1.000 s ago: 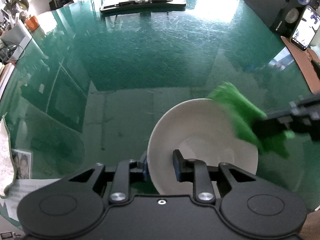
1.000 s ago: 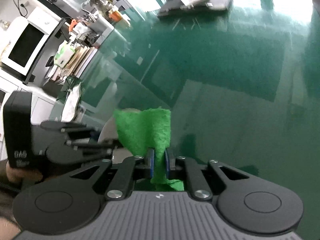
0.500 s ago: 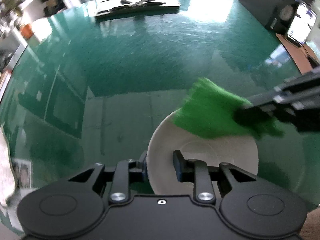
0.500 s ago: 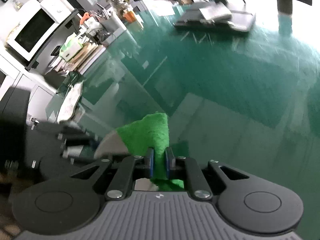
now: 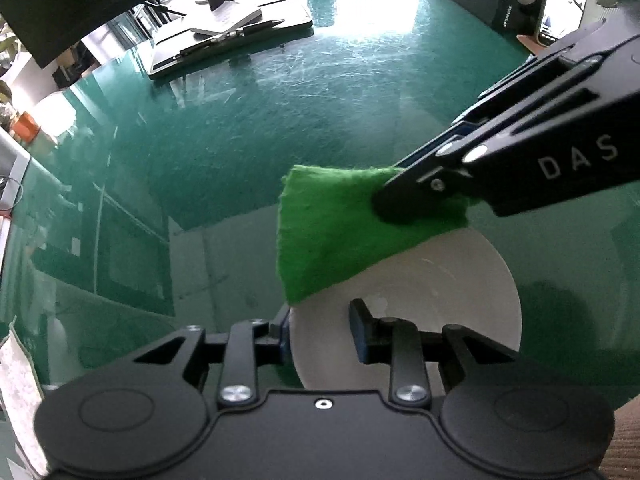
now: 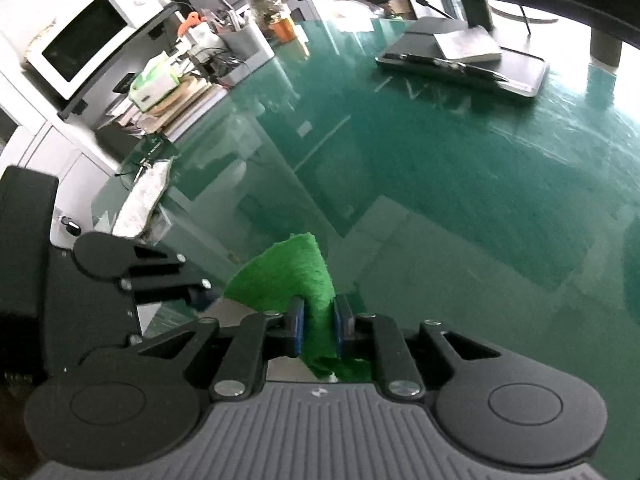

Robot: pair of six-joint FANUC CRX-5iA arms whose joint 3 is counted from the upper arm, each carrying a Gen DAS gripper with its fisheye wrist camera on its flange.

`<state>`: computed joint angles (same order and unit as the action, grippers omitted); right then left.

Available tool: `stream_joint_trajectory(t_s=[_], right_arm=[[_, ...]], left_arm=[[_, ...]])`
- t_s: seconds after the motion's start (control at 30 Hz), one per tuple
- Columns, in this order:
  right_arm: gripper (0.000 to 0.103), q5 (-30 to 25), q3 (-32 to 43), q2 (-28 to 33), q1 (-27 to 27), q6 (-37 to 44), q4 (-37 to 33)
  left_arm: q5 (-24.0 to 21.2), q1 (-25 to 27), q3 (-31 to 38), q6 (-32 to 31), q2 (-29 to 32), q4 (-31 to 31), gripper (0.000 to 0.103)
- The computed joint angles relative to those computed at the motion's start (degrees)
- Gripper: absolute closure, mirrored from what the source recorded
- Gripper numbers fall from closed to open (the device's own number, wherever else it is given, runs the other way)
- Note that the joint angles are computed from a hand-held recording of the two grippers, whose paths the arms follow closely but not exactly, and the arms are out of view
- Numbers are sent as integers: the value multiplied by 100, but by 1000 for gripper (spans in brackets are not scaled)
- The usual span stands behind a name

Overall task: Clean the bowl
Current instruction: 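Wipe the cloth over the bowl rim and inner surface with the right gripper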

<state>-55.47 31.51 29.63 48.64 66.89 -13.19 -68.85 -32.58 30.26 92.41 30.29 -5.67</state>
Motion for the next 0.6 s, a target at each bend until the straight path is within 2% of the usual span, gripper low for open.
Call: stream_joint_trajectory(t_s=[0.13,0.27,0.37,0.6], right_arm=[[90,-49,-405,-303,-26,-290,-102],[86,5,-914,-718,25,-521,-349],[86,42,-1009,-788,77,-679,-262],[88,-118,-328,-229,62,-442,138]], left_arm=[[16,33,63,-29,44,26,70],[41,80,157,-152,137,174,66],[51,1,237,-344,174,31,65],[132,-40,171,-401,129,-51,65]])
